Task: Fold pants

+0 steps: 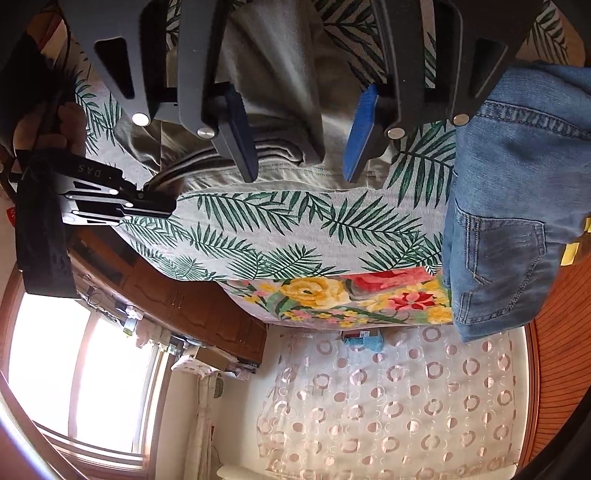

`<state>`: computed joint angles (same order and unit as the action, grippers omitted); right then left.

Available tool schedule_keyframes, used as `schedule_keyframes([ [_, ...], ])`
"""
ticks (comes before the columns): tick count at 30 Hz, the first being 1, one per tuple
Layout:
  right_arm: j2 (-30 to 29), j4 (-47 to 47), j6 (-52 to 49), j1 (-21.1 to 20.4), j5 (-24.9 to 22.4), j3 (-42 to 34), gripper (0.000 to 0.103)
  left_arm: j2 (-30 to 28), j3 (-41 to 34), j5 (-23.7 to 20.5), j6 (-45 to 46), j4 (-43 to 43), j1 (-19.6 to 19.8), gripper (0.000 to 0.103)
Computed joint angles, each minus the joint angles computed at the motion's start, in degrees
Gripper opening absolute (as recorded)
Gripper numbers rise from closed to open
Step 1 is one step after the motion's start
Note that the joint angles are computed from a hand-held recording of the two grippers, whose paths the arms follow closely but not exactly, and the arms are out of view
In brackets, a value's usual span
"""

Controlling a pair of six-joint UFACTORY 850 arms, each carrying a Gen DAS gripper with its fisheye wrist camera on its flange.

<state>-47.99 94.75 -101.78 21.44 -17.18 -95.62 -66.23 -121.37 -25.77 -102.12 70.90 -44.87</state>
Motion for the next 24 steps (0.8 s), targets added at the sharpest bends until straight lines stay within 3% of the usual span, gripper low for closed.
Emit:
schedule_keyframes([
  [4,0.6,1.9,-2.1,0.1,0.9,0.8,0.012,-0.3,-0.2,-0.2,2.7,-2.7,-0.1,0.060],
  [8,1.8,7.5,-7.7,0.0,2.1,2.3,0.026,0.0,0.7,0.0,1.8,-2.7,-0.2,0.061],
  [12,3.3,9.9,-10.5,-0.9,1.0,4.3,0.027,-0.2,0.6,-0.5,4.0,-5.9,0.2,0.061],
  [19,3.4,-9.1,3.6,-1.1,-0.2,4.4,0.027,-2.9,-3.2,-2.1,12.7,-15.3,0.8,0.061],
  [24,2.0,-16.8,10.4,-0.9,-0.5,2.2,0.027,-4.0,-4.6,-3.3,15.6,-17.9,0.8,0.061],
])
